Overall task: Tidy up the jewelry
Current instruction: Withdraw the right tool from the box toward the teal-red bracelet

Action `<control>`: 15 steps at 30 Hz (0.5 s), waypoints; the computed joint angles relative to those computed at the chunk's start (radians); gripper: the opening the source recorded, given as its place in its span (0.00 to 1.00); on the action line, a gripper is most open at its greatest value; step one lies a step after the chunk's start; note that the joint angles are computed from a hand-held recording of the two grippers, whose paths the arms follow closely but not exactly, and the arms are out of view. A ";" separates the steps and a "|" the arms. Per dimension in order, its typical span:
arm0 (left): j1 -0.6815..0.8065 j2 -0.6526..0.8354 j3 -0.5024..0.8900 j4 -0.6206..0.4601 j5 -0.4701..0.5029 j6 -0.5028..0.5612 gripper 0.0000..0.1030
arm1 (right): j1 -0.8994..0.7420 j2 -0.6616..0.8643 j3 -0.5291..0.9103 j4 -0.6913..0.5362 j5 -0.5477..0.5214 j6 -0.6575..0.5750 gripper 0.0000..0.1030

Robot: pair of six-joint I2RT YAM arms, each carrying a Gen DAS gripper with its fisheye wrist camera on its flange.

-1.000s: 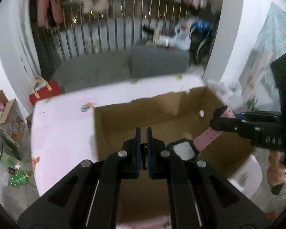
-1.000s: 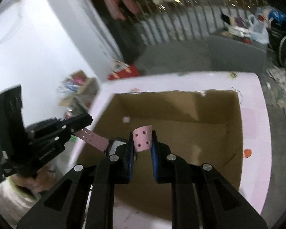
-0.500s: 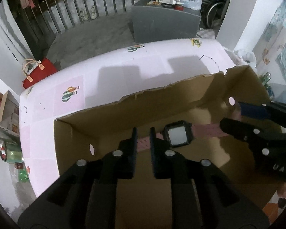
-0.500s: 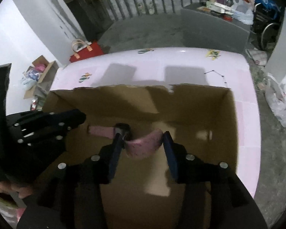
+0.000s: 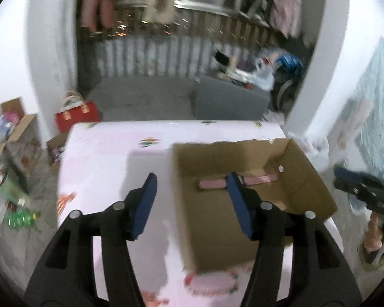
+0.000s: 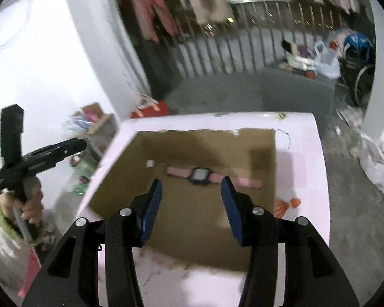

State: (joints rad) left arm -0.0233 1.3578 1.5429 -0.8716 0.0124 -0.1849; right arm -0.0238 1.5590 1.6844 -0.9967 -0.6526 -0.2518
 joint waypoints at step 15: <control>-0.309 -0.145 -0.645 0.201 -0.385 -0.190 0.59 | 0.227 -0.319 -0.658 0.237 0.165 0.100 0.34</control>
State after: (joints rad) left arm -0.3324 1.2125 0.8981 -0.6706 -0.3724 -0.3754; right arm 0.2028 1.2401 1.0262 -0.7593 -0.4879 -0.1513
